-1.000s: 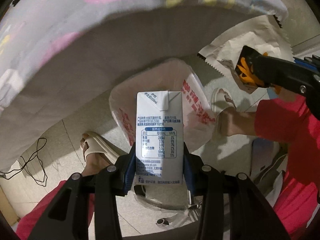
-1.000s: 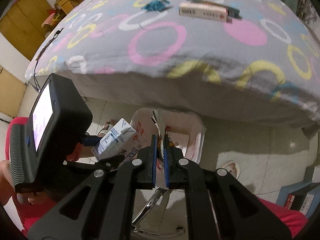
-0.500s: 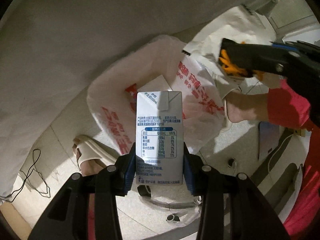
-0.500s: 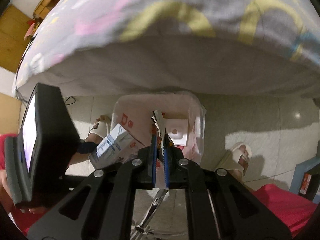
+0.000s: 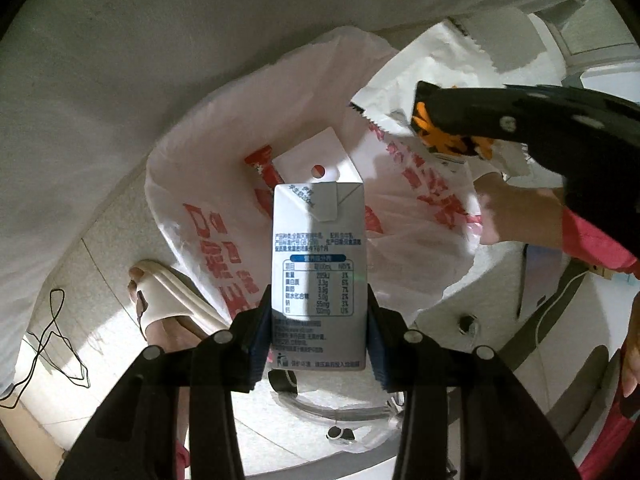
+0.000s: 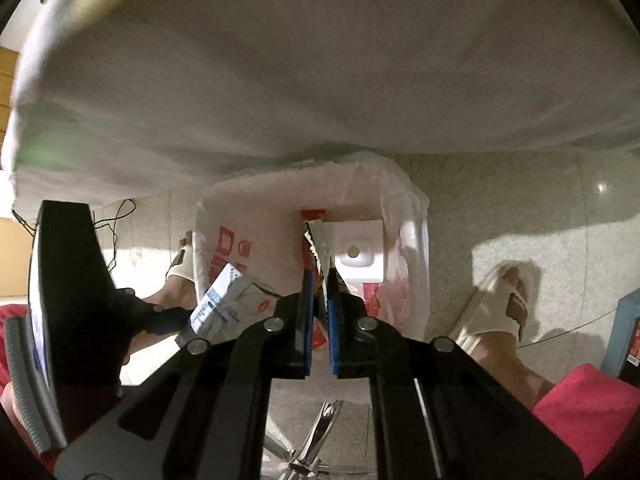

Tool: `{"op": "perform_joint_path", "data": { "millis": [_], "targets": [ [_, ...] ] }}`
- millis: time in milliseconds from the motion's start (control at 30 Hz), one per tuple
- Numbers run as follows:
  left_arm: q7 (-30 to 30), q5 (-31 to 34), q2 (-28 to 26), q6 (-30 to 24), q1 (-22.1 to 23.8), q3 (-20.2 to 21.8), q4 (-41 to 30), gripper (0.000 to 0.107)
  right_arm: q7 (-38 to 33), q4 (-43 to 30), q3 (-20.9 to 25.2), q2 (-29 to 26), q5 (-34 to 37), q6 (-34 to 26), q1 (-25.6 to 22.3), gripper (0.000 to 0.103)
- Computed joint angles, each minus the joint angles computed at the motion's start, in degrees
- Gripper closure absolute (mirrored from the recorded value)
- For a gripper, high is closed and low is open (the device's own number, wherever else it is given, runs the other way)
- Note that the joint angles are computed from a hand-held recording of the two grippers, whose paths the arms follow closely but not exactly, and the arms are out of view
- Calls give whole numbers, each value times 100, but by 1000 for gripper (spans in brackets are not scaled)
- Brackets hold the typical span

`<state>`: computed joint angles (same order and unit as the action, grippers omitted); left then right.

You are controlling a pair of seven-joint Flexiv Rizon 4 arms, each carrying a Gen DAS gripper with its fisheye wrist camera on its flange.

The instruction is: Collect trash

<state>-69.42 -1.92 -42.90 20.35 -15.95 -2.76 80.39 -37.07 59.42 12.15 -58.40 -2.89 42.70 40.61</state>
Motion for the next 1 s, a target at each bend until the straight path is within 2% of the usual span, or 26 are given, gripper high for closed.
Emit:
{"op": "perform_joint_path", "data": {
  "millis": [433,800,900,933,1000],
  "targets": [
    [-8,-63,-173,-116,43,-3,-109,66,-71,-591,83,-443,234,-354,-35,96],
    [-117,-152,-350,-267,74,-1,-306,66,-89,-726,95,-585,416,-414,-42,96],
    [-182,-195,-383,-295,102,4,-344,63,-99,-699,99,-588,451,-374,-54,95],
    [-224,-203,-395,-297,105,12,-361,55,-99,-694,88,-584,440,-385,-48,94],
    [-268,-251,-401,-258,131,0,-353,49,-80,-687,67,-583,424,-396,-38,82]
  ]
}}
